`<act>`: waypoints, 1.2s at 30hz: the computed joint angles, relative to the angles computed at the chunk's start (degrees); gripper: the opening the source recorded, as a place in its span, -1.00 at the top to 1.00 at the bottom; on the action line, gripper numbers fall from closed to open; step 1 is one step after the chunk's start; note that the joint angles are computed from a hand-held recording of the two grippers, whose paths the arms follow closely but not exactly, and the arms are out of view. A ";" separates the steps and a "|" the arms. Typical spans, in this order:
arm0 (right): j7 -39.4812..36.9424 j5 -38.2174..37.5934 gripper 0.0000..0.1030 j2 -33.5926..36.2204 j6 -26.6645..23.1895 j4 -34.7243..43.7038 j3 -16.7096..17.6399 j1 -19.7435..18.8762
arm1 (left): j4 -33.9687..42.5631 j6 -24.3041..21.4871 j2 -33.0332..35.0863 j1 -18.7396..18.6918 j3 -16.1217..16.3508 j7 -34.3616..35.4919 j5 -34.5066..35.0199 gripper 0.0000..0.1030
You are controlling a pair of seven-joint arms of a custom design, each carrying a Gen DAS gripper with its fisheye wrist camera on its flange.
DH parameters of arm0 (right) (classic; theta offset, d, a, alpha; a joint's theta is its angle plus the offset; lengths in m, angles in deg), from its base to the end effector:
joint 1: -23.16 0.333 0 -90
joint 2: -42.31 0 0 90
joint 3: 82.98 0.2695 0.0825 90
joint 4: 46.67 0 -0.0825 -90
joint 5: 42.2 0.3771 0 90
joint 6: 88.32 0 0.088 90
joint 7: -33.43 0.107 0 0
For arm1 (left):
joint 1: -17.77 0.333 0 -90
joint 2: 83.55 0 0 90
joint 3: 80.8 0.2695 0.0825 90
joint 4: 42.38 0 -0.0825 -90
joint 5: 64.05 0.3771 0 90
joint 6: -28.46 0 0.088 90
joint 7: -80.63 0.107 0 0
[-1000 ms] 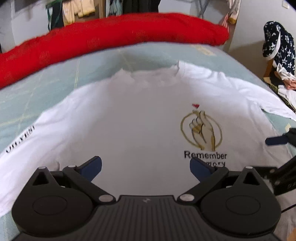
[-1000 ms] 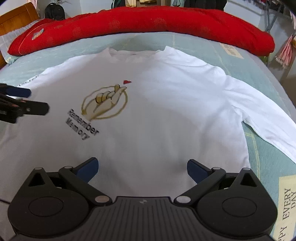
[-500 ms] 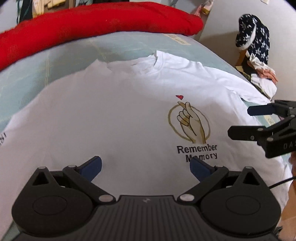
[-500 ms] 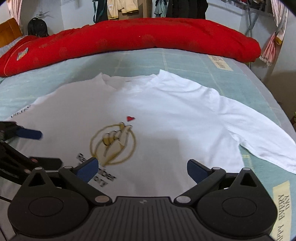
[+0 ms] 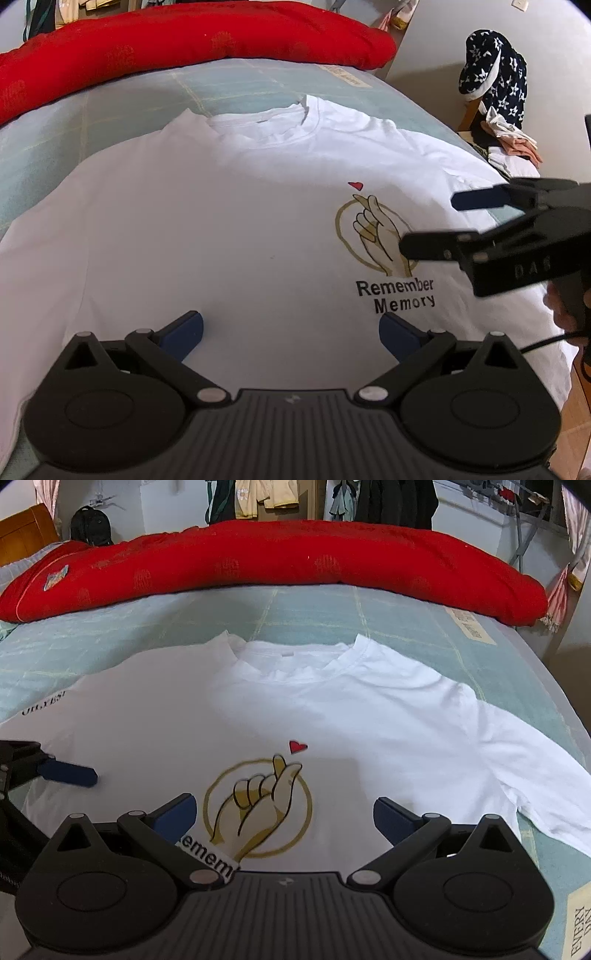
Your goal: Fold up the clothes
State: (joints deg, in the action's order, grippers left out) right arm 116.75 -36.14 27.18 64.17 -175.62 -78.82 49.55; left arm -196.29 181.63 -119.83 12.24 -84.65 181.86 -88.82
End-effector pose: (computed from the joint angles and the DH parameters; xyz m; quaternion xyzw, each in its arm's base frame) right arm 0.4511 0.2651 0.5088 -0.8293 0.4496 -0.1559 0.2931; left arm 0.4085 -0.0543 0.4589 -0.6563 0.6793 -0.3031 0.1261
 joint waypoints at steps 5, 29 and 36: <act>3.65 -1.69 -1.00 -2.26 -0.73 -3.10 0.47 -0.90 | 0.45 0.18 0.89 0.46 -0.84 -0.55 1.22 -0.95; 11.27 -6.84 -1.00 -7.57 -13.63 -6.18 0.01 -1.33 | -8.46 -7.45 -13.81 6.20 -1.81 -6.34 9.64 -0.95; 8.57 -5.22 -1.00 -5.55 -15.53 -2.95 -0.19 -1.69 | -6.39 -6.94 -13.73 6.11 0.93 -6.58 6.71 -0.93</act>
